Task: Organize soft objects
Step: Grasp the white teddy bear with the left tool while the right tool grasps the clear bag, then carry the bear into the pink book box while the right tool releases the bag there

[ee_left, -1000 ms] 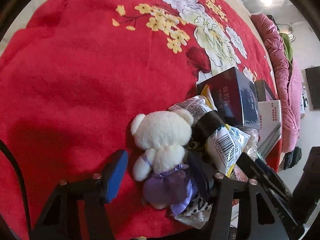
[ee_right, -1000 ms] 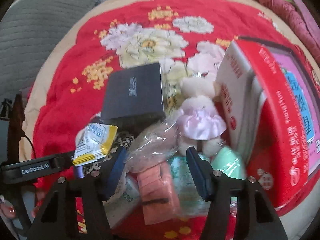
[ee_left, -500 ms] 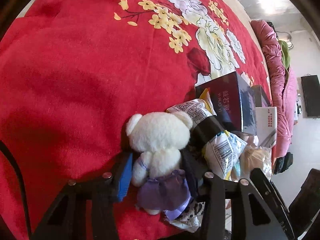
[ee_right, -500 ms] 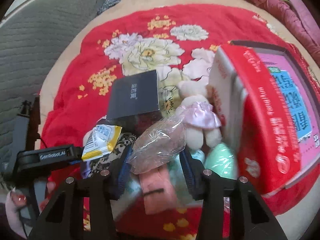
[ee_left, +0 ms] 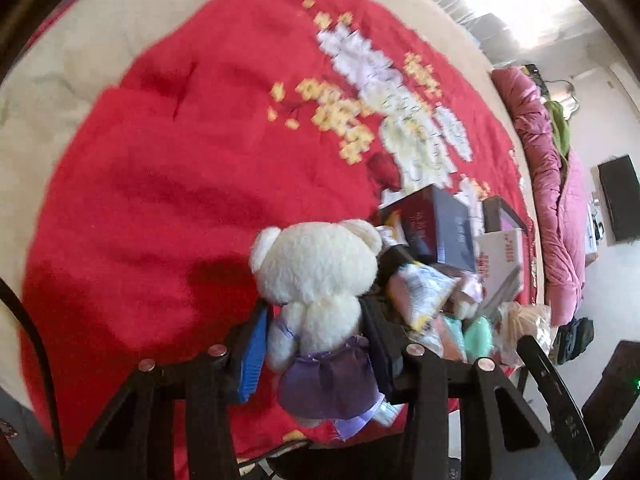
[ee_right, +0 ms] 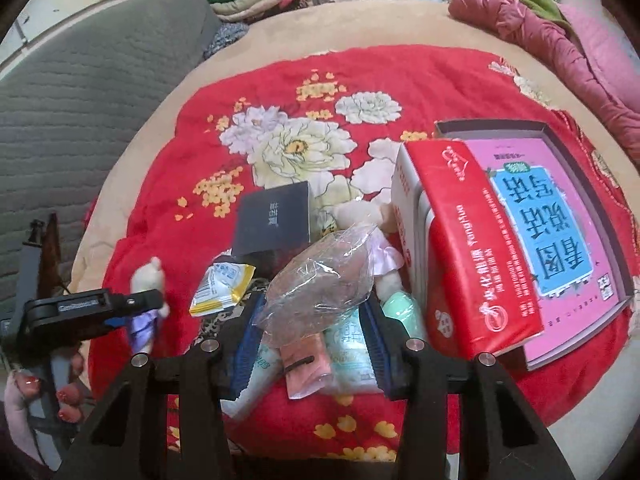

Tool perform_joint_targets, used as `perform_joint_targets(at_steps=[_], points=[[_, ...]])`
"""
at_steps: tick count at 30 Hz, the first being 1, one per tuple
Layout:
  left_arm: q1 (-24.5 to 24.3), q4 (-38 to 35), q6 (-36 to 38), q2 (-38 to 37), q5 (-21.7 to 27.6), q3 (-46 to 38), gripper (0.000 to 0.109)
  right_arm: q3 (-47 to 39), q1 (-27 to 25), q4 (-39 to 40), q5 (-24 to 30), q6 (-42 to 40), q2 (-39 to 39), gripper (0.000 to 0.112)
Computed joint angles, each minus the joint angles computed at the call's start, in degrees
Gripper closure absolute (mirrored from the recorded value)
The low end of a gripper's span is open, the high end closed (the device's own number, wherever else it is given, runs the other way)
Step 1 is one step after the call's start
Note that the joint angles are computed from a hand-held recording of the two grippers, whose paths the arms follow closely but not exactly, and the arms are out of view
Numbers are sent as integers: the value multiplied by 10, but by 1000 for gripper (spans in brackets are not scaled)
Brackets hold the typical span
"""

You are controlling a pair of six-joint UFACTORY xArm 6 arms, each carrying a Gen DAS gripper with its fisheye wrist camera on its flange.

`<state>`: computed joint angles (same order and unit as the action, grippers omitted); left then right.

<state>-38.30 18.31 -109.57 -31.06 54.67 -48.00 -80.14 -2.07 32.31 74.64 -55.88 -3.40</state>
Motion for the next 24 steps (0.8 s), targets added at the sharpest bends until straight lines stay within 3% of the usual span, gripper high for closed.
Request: perform_joint_targets(at_steps=[7, 24], points=[[-44, 52, 40, 78, 83, -142, 63, -35, -36, 37, 32, -7, 6, 63], [-48, 18, 248, 359, 139, -507, 63, -300, -146, 75, 87, 66, 169, 63]])
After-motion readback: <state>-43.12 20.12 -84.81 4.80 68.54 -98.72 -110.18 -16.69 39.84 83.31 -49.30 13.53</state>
